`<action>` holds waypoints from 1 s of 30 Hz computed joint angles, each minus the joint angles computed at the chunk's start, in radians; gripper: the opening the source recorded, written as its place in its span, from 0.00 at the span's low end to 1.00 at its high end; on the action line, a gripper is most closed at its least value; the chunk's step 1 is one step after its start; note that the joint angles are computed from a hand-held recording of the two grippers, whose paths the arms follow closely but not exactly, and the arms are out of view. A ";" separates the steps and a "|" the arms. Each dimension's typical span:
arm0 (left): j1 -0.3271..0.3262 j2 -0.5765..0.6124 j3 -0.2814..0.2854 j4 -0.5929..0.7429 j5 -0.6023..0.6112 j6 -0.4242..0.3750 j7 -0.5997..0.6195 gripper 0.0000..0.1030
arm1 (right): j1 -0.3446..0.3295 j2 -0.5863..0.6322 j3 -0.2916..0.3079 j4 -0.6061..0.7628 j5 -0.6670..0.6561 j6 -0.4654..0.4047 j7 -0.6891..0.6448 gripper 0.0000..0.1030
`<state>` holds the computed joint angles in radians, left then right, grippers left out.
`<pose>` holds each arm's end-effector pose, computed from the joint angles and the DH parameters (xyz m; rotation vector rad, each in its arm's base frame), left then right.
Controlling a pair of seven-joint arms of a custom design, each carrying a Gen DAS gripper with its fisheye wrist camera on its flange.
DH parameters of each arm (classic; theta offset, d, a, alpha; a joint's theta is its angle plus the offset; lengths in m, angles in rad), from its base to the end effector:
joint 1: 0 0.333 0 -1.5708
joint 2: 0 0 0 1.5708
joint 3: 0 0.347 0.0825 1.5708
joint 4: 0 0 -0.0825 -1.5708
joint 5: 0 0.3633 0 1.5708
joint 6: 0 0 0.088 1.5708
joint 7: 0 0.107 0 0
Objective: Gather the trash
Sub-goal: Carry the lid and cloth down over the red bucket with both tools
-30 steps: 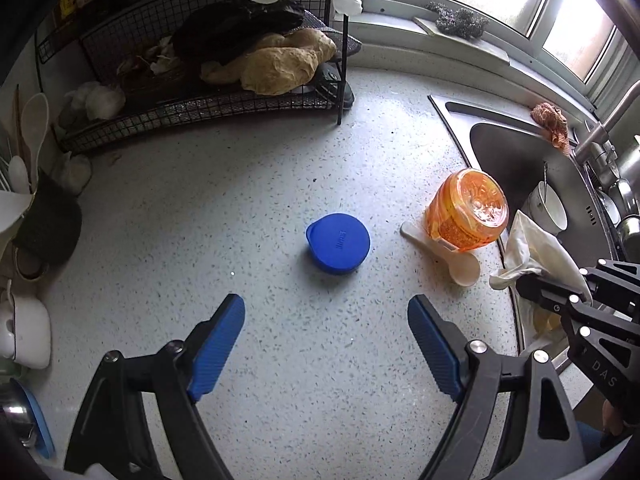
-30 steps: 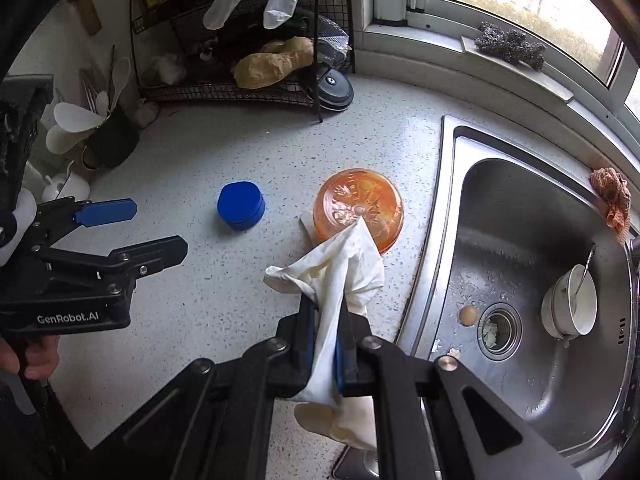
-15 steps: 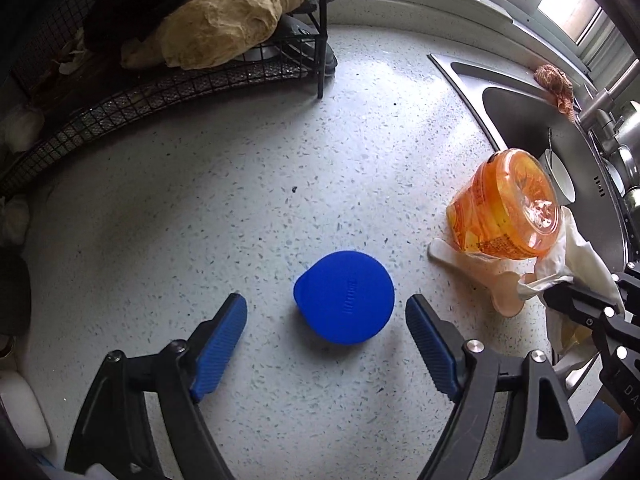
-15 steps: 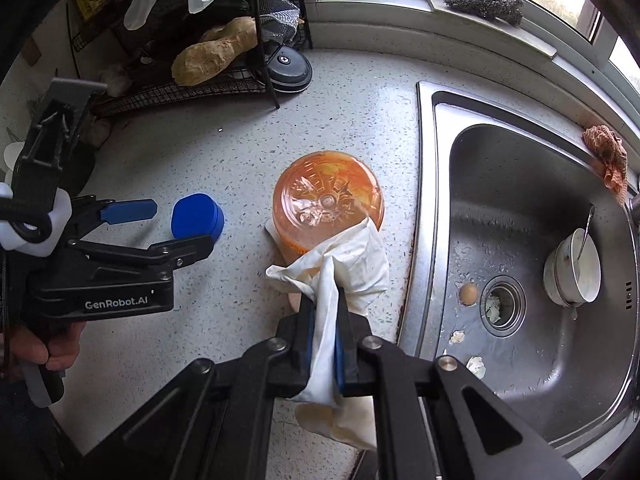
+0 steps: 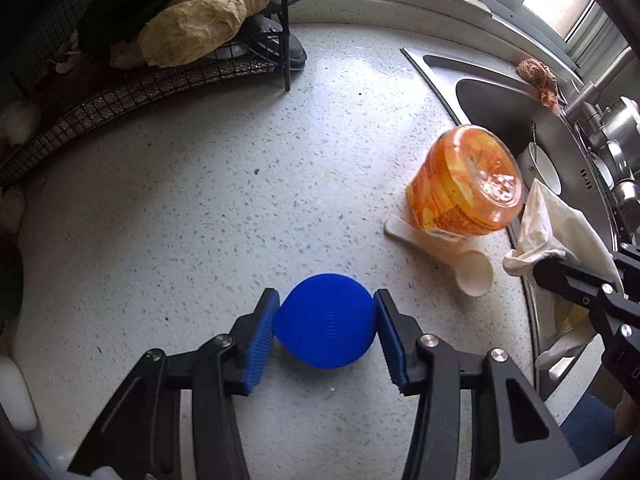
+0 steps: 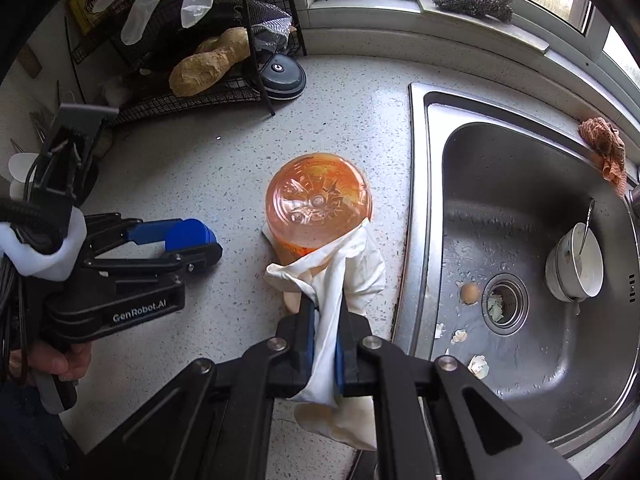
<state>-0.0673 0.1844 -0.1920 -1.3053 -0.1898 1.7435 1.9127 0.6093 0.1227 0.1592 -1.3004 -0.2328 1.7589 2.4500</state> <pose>0.5898 -0.1590 0.6932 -1.4482 2.6962 -0.5239 0.4435 0.3885 0.7331 -1.8568 2.0744 -0.2846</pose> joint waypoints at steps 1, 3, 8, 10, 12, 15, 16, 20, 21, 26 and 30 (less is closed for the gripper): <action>0.001 -0.018 -0.001 -0.017 -0.009 0.004 -0.009 0.45 | 0.001 -0.011 0.001 -0.012 0.001 0.011 0.005 0.07; 0.000 -0.060 0.000 -0.057 -0.022 0.014 -0.014 0.45 | -0.002 -0.050 0.006 -0.060 0.003 0.044 0.017 0.07; -0.021 -0.158 0.005 -0.145 -0.051 0.038 -0.007 0.45 | -0.027 -0.141 0.035 -0.156 0.002 0.093 0.044 0.07; -0.042 -0.189 0.003 -0.173 -0.047 0.050 -0.023 0.45 | -0.037 -0.176 0.050 -0.186 -0.003 0.095 0.051 0.07; -0.053 -0.222 0.009 -0.194 -0.062 0.041 -0.030 0.45 | -0.047 -0.209 0.066 -0.212 -0.004 0.089 0.058 0.07; -0.079 -0.280 0.008 -0.243 -0.039 0.057 -0.037 0.45 | -0.062 -0.270 0.091 -0.264 -0.007 0.080 0.068 0.07; -0.087 -0.303 0.010 -0.262 -0.038 0.060 -0.035 0.45 | -0.070 -0.288 0.097 -0.283 -0.001 0.086 0.068 0.07; -0.128 -0.390 0.012 -0.337 -0.040 0.068 -0.052 0.45 | -0.100 -0.392 0.128 -0.373 0.035 0.096 0.076 0.07; -0.139 -0.415 0.012 -0.355 -0.038 0.069 -0.055 0.45 | -0.108 -0.421 0.138 -0.397 0.044 0.095 0.081 0.07; -0.207 -0.541 0.004 -0.464 -0.046 0.079 -0.095 0.45 | -0.150 -0.570 0.182 -0.497 0.094 0.064 0.100 0.07; -0.262 -0.637 -0.020 -0.546 -0.024 0.087 -0.162 0.45 | -0.178 -0.691 0.216 -0.557 0.141 0.000 0.109 0.07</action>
